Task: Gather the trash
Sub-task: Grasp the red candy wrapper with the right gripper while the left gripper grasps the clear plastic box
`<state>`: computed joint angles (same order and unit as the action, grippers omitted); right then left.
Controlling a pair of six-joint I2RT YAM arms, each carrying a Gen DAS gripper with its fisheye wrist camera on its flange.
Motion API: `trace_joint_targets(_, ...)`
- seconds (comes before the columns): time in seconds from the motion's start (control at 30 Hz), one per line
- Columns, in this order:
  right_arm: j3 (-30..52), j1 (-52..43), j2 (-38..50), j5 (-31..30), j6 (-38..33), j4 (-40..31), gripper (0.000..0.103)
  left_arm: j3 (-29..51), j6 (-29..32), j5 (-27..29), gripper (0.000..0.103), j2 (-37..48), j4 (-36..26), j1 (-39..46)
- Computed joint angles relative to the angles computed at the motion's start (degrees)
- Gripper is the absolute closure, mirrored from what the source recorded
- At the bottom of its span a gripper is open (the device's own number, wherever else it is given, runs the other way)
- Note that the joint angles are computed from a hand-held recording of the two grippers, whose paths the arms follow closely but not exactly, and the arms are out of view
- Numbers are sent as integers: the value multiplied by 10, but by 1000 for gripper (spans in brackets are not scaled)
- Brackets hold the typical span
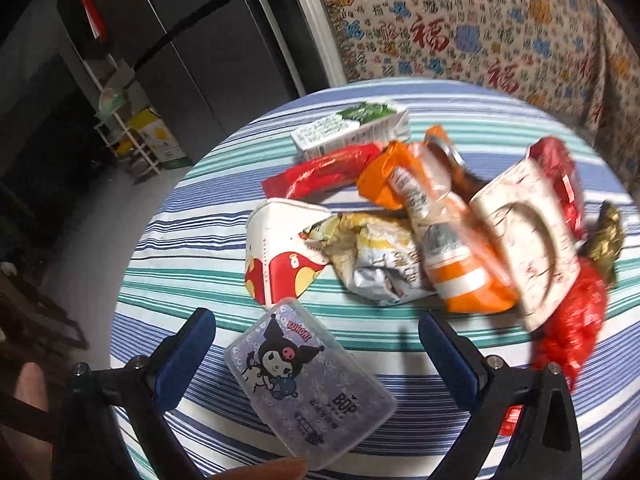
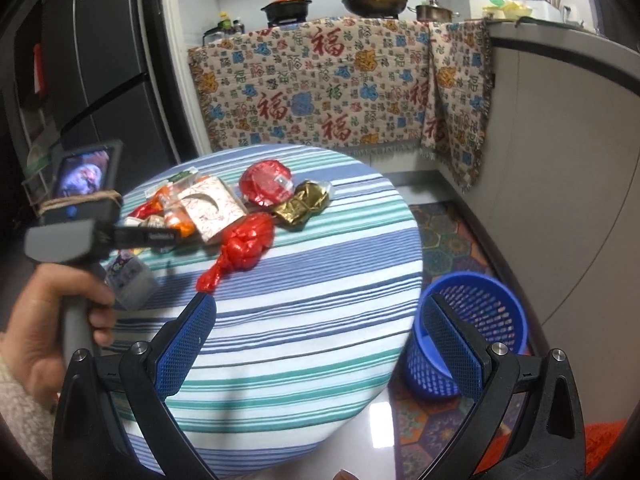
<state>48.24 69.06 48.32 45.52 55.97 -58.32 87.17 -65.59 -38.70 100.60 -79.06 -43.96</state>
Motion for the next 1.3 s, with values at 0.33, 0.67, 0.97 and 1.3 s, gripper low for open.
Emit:
trace_joint_targets(0.33, -15, -32, 36, -27, -37, 48, 0, -197, 71, 55, 0, -171, 99, 32)
trace_joint_targets(0.67, 6, -245, 223, -281, -211, 313, 0, -367, 204, 165, 0, -342, 263, 105)
trace_joint_targets(0.97, 86, -269, 370, -309, -296, 327, 42, -399, 287, 197, 0, -401, 265, 158)
trace_joint_targets(1.3, -16, -292, 240, -340, -374, 282, 14, -441, 305, 176, 0, -439, 301, 155)
